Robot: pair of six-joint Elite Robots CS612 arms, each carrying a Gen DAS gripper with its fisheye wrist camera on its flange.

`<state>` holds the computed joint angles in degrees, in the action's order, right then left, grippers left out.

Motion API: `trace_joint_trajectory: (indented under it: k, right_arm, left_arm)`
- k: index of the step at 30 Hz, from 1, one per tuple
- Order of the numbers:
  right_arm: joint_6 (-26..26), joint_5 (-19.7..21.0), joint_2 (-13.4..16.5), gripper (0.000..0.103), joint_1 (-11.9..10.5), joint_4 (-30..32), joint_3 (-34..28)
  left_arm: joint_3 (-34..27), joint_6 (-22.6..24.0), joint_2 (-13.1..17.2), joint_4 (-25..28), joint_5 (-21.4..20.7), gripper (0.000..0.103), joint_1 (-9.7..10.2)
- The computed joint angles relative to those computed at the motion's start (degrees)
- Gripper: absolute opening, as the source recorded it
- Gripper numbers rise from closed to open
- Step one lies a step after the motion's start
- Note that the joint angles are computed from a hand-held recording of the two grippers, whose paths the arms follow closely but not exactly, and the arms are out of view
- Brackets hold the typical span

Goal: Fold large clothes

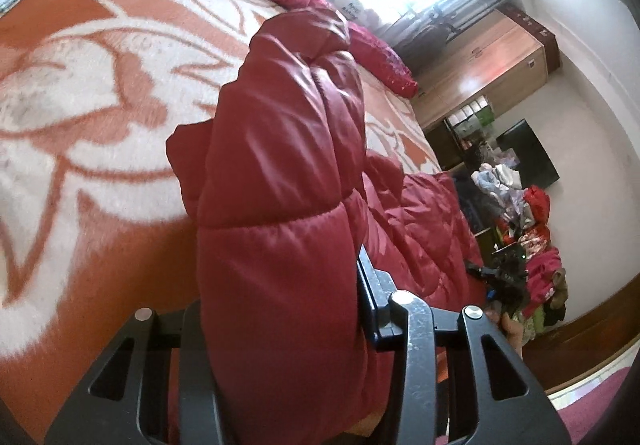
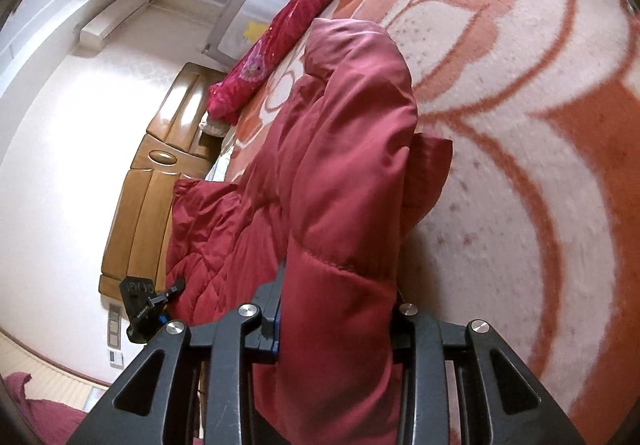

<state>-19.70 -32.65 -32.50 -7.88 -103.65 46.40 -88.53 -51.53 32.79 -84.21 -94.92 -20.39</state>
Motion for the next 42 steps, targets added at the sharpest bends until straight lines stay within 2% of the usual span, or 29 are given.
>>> trace_joint_trajectory:
  k: [5, 10, 13, 17, 20, 25, 30, 31, 32, 33, 35, 39, 42]
  right_arm:
    - [0.8, -0.5, -1.8, 0.032, -0.5, -1.8, 3.8]
    - [3.5, -4.4, -2.5, 0.034, -0.7, -6.3, 6.4]
    - [4.9, -5.4, -2.5, 0.037, -0.7, -8.6, 7.3]
    - [6.9, -6.7, -2.8, 0.041, -0.4, -12.4, 8.8]
    - [8.7, -7.1, -2.8, 0.044, -0.4, -15.1, 9.7]
    - [11.1, -9.8, -3.0, 0.05, 0.1, -18.7, 10.5]
    - [12.5, -12.2, -3.8, 0.058, 0.4, -22.7, 12.4]
    - [12.7, -13.1, -3.9, 0.059, 0.5, -23.7, 12.8]
    - [12.9, -13.8, -4.2, 0.061, 0.6, -24.5, 13.1]
    - [13.4, -14.5, -4.4, 0.063, 0.8, -25.4, 13.5]
    - [13.8, -16.2, -4.9, 0.064, 1.0, -26.9, 14.2]
    - [14.5, -19.7, -5.8, 0.07, 1.6, -29.3, 15.3]
    - [15.0, -21.7, -6.5, 0.073, 1.8, -30.7, 16.0]
  left_arm:
    - [-2.6, -0.5, 1.4, 2.7, 0.9, 0.039, -0.61]
    - [-4.0, -2.3, 2.6, 5.9, 3.2, 0.039, -1.08]
    - [-4.2, -1.3, 2.8, 7.3, 5.2, 0.041, -1.57]
    - [-3.7, 0.2, 2.8, 9.6, 8.2, 0.047, -2.2]
    - [-3.5, -0.7, 3.0, 9.6, 8.9, 0.05, -2.25]
    - [-2.9, -0.9, 2.6, 10.8, 10.6, 0.057, -2.62]
    - [-3.0, -3.0, 2.9, 10.9, 10.9, 0.065, -2.55]
    - [-2.9, -3.1, 2.7, 11.8, 11.7, 0.068, -2.7]
    - [-2.7, -3.3, 2.3, 13.0, 12.7, 0.076, -2.84]
    - [-2.5, -3.5, 1.9, 14.4, 13.8, 0.08, -3.05]
    - [-2.4, -3.6, 1.5, 15.6, 15.0, 0.08, -3.35]
    - [-3.0, -3.3, 0.4, 18.5, 20.9, 0.081, -4.75]
    - [-3.8, -3.3, 0.1, 19.8, 23.6, 0.081, -5.25]
